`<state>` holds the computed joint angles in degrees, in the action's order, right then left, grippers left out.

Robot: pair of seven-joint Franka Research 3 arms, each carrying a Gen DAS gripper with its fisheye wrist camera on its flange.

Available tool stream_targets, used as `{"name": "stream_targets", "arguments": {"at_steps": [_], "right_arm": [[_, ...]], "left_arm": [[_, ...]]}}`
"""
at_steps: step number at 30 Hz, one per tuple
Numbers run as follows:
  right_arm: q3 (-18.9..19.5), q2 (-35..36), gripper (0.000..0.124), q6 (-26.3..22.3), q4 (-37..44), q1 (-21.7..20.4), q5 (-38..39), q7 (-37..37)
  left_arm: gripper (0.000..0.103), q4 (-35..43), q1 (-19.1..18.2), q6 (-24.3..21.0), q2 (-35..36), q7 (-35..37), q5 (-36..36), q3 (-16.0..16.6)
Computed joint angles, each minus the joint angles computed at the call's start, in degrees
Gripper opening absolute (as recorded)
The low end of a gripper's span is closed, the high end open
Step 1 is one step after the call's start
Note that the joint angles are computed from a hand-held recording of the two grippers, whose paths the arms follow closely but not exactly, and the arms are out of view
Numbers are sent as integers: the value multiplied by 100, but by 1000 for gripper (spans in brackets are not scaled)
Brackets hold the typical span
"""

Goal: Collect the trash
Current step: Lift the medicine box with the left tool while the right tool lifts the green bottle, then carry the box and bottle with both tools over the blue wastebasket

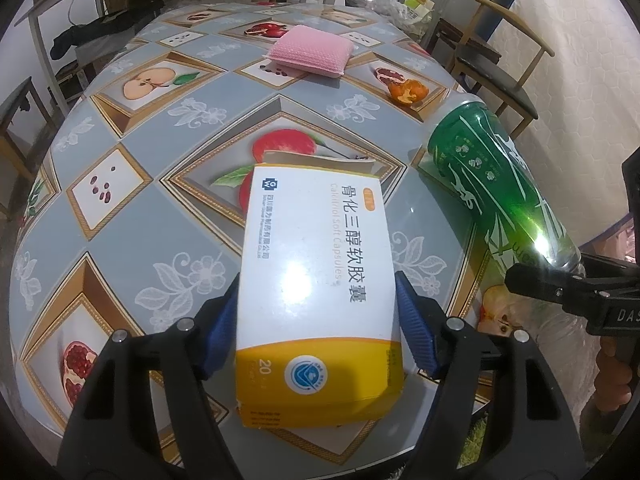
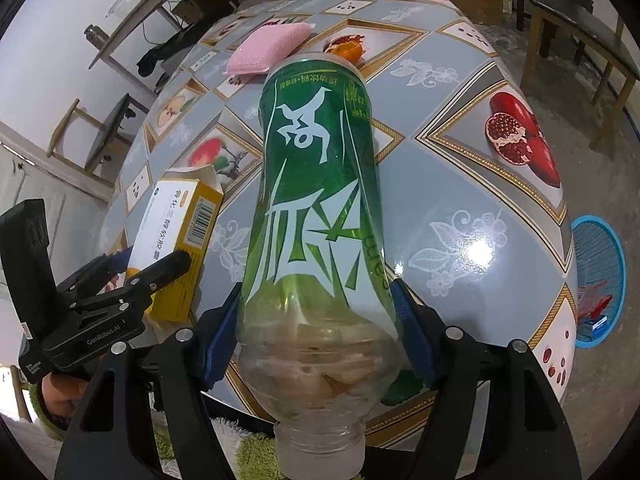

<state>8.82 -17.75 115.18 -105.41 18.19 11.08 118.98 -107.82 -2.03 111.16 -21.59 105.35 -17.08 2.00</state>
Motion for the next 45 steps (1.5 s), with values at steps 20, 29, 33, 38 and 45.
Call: {"name": "stream_targets", "arguments": {"at_steps": [20,29,33,38,45], "right_arm": [[-42,-837,69,1125,-797,-113,268,-85],[-83,-2015,69,1947,-1945,-439,434,146],[-104,-2958,69,1997,-2612,-834,298,382],[-236,-4262,69,1217,-3245,-1692,-103,824],[-702,-5469,69,199,-4127,-2803,-344,1344]], "left_arm": [[67,120,-206,181,-265,-98,-120,-6],[67,386,-591,248,-262,3,-258,-188],[67,672,-925,206,-70,138,-535,-352],[67,1272,-1315,-42,454,221,-1026,-639],[67,2676,-1650,-667,1875,-75,-1128,-1386]]}}
